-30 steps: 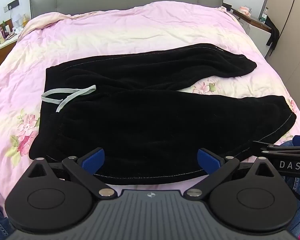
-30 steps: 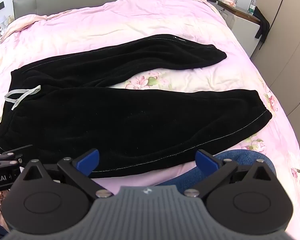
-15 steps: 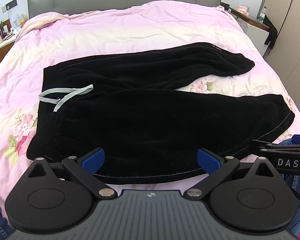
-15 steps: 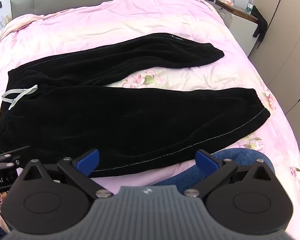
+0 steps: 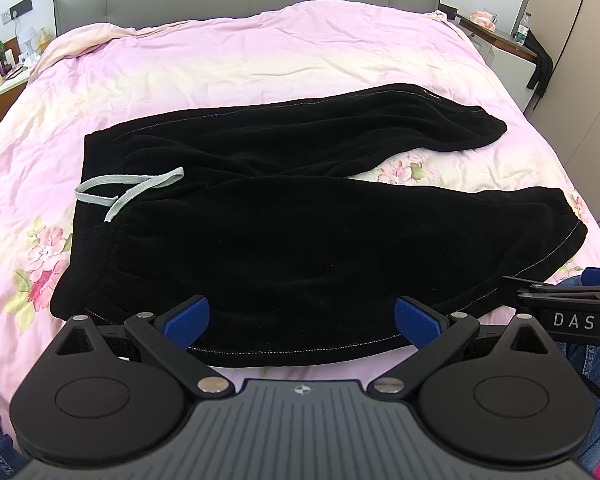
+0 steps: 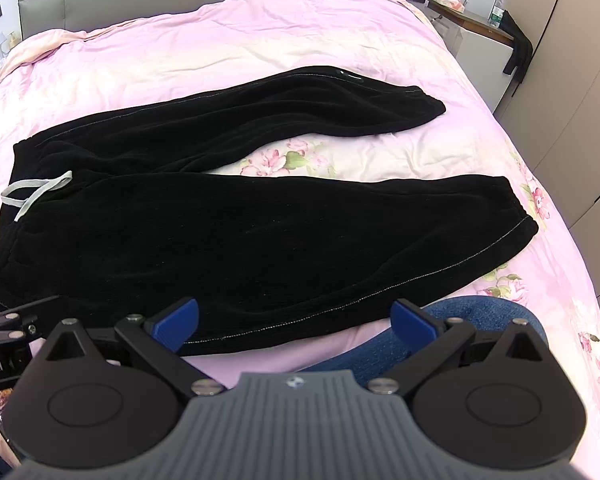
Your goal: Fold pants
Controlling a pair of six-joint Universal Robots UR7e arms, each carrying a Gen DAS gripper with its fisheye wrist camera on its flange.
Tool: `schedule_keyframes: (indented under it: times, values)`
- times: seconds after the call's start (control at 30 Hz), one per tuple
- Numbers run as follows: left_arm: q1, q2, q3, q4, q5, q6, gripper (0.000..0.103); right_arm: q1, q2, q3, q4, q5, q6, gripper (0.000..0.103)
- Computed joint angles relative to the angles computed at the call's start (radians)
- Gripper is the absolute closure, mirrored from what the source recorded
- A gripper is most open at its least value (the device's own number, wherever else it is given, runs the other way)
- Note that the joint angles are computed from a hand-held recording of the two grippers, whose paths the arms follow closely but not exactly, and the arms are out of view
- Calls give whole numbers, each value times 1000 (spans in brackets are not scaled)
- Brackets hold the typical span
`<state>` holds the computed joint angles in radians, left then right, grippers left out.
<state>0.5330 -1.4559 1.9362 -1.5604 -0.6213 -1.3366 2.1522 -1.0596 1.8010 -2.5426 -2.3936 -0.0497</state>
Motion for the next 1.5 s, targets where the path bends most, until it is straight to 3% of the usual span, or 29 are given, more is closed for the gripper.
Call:
schedule_keyframes:
  times: [1.5]
  values:
    - [-3,-4,11,-25,-11,9,0,11,9,-7,-8,-9,-4,5]
